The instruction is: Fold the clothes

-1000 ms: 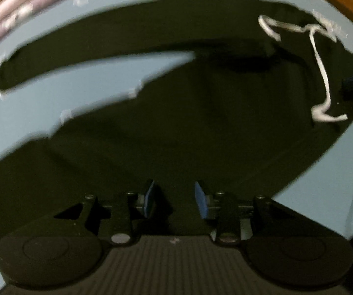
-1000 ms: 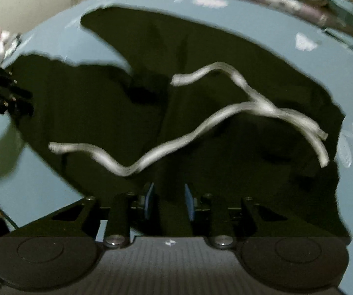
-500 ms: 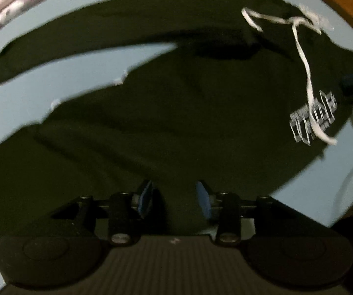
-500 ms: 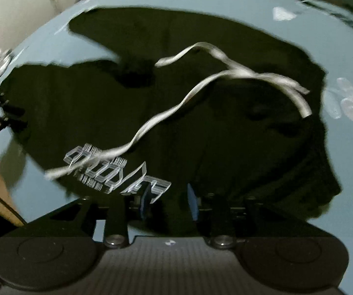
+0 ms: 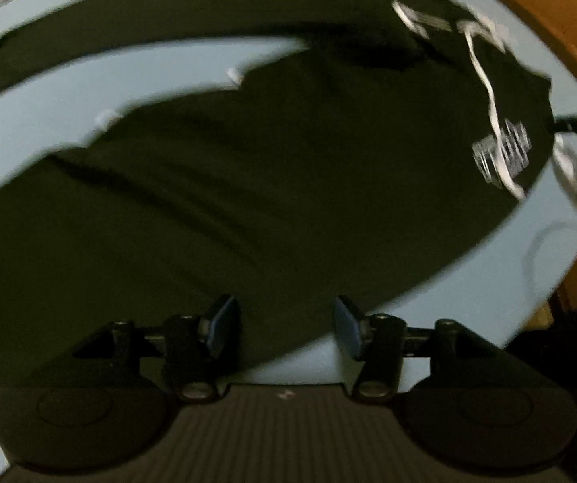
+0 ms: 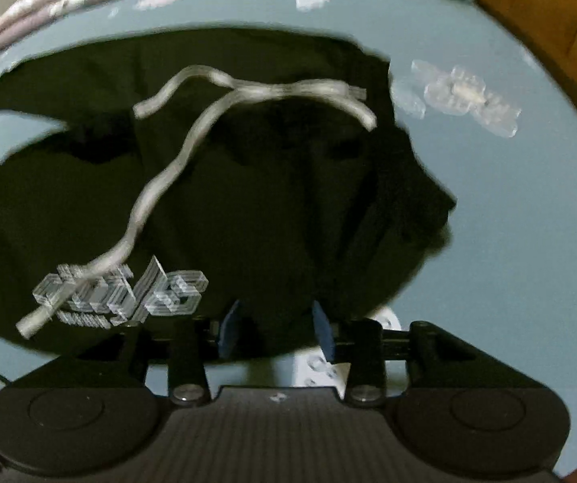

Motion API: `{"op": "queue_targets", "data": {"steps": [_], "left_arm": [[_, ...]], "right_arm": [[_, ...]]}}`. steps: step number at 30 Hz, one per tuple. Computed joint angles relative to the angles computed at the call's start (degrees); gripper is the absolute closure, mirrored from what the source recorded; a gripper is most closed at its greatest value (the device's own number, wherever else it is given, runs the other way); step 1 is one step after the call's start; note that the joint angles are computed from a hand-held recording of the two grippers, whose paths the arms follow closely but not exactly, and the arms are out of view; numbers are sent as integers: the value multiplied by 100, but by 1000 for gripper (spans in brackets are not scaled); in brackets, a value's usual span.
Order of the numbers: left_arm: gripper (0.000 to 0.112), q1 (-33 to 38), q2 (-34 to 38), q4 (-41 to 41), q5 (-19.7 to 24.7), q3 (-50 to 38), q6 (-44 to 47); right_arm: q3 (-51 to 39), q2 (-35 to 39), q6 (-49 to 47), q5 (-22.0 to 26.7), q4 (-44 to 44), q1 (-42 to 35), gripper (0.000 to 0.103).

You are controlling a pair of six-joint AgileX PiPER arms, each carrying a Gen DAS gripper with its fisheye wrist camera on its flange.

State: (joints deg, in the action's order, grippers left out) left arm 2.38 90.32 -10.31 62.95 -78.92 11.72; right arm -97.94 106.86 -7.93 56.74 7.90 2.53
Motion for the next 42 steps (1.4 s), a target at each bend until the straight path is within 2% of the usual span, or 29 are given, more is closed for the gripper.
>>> {"op": "queue_targets", "data": {"steps": [3,6,11,17,22,27,34,39,42], "left_arm": [[58,707,-117,-348,-108,37,345],[58,1374,-154,-321,-94,67,320],[58,2586,-481,-468,-87,410,344],[58,3802,-443,-1003,141,662,416],[58,4338,-50,-1562,165,707,945],[57,5154,527,-2741,432,442,1861],[56,5657,1263,-3760,579,70,2396],[56,5778,1743,-4368,447,-174,2573],[68,5653,1799,-4327,216,-242,2521]], "right_arm": [[-84,-157,551,-210,-89,309,50],[-256,-171,1013,-404,-240,655,46],[-882,289,1391,-403,-219,1100,44],[-2107,1116,1403,85,35,1434,42],[-2998,1500,1453,541,-45,1676,38],[-3302,1586,1637,752,-225,1751,37],[-3257,1438,1938,866,-573,1847,36],[-3561,1585,2034,1003,-636,1919,35],[-3993,1809,2002,1223,-658,2011,35]]}}
